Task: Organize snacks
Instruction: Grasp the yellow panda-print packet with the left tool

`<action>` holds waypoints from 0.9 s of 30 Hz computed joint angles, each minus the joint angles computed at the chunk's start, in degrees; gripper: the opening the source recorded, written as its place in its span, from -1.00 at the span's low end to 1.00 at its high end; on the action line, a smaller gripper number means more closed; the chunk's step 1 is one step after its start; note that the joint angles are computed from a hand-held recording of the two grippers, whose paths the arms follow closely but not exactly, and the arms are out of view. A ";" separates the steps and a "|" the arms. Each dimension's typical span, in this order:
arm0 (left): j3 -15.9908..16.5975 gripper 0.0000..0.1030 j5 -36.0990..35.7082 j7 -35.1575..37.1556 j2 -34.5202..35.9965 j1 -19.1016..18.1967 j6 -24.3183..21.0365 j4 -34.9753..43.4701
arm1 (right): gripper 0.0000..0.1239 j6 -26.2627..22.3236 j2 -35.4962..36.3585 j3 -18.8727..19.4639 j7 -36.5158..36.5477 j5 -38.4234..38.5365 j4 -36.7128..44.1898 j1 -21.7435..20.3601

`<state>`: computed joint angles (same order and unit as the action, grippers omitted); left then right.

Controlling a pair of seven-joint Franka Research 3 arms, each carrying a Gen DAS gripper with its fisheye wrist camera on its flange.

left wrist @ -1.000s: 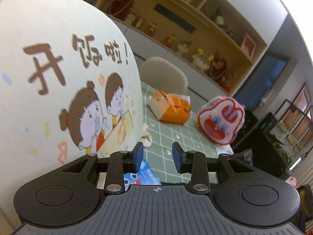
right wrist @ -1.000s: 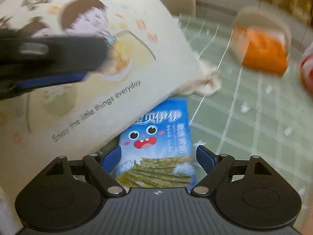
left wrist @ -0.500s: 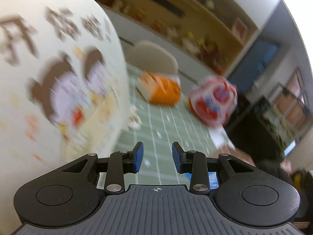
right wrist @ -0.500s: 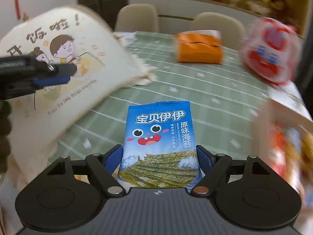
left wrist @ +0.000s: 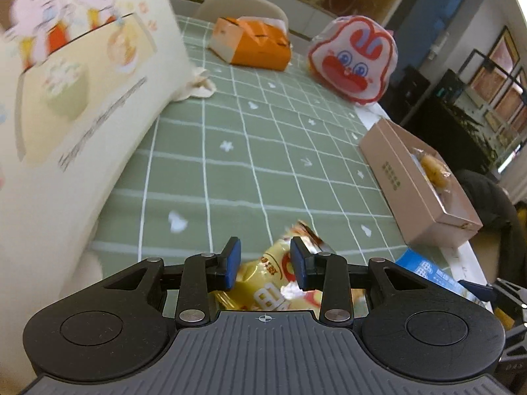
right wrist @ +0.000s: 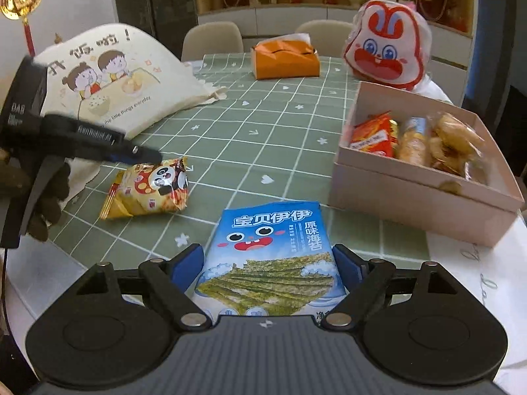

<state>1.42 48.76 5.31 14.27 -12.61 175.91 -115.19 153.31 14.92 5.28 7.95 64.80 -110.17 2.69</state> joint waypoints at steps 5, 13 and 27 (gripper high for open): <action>0.85 -0.20 2.12 -7.13 0.68 -1.78 4.27 -0.53 | 0.41 -5.29 0.42 -0.88 -2.57 2.40 -0.53 -2.07; -1.04 -0.20 6.89 -1.53 -0.82 -6.95 -12.03 4.15 | 0.41 -3.97 -1.04 -0.93 -11.28 13.08 -2.82 -3.82; -8.80 -0.13 10.29 17.98 5.56 -8.66 -27.76 14.62 | 0.41 -0.61 0.75 -2.61 -22.39 28.09 -1.68 -2.96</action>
